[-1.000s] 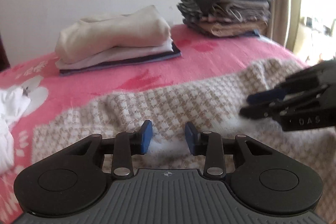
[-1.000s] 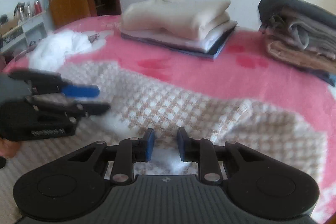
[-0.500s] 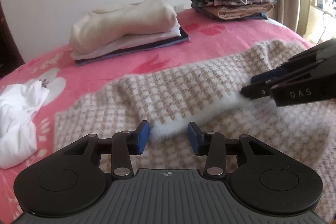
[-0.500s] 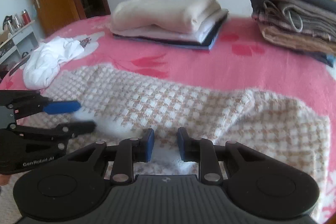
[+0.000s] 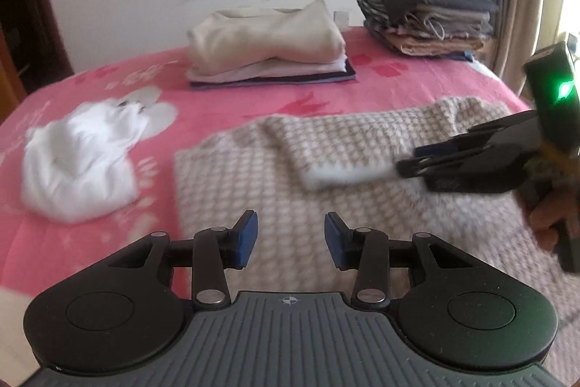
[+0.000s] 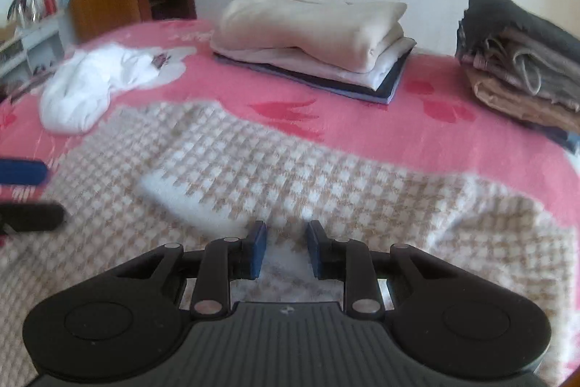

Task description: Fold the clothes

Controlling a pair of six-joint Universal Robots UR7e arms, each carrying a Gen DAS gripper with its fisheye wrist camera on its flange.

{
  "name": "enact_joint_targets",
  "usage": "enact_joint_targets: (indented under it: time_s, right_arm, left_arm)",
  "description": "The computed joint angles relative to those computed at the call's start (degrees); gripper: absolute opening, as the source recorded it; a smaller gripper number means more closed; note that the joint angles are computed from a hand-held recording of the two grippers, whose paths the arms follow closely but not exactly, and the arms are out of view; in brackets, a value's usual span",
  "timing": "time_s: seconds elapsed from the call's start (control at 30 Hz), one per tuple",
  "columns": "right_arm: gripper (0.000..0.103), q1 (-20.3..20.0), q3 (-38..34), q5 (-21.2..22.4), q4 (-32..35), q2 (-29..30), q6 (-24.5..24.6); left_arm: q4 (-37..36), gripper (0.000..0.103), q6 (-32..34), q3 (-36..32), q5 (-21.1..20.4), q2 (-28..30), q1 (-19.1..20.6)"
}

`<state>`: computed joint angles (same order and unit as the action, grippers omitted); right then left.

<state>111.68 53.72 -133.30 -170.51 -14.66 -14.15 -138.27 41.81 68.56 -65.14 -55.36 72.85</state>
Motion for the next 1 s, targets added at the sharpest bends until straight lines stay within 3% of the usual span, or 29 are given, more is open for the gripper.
enact_joint_targets:
  time_s: [0.1,0.2,0.37,0.43,0.53,0.63,0.77,0.9,1.0]
  right_arm:
    - [0.027,0.9,8.2,3.9,-2.7,-5.8,2.0]
    - [0.027,1.7,19.2,11.2,-6.8,-13.4,3.5]
    - [0.030,2.5,32.6,24.8,-2.5,-24.2,7.4]
    - [0.037,2.8,36.2,29.1,0.1,-26.6,9.0]
    - [0.037,3.4,39.5,32.7,3.6,-27.5,11.3]
    - [0.037,3.7,41.8,35.0,5.4,-26.6,14.9]
    - [0.037,3.9,43.5,36.9,9.7,-25.8,21.7]
    - [0.038,4.5,44.5,37.4,11.7,-25.6,25.7]
    - [0.038,5.2,44.9,36.4,10.8,-25.4,27.5]
  left_arm:
    - [3.7,0.041,0.8,-0.7,1.6,-3.0,0.2]
    - [8.0,0.047,1.2,-2.0,3.6,-5.6,0.3]
    - [20.4,0.054,-1.7,-5.3,4.2,-8.7,0.9]
    - [25.9,0.057,-4.4,-6.1,4.0,-9.6,1.4]
    - [33.8,0.057,-11.6,-4.9,3.0,-11.5,2.5]
    - [37.8,0.057,-17.7,0.8,1.3,-15.2,3.9]
    - [35.4,0.057,-20.2,11.1,1.3,-21.0,4.9]
    - [26.0,0.057,-17.9,20.8,6.2,-26.3,4.2]
    - [21.4,0.057,-18.1,24.4,9.8,-28.1,3.7]
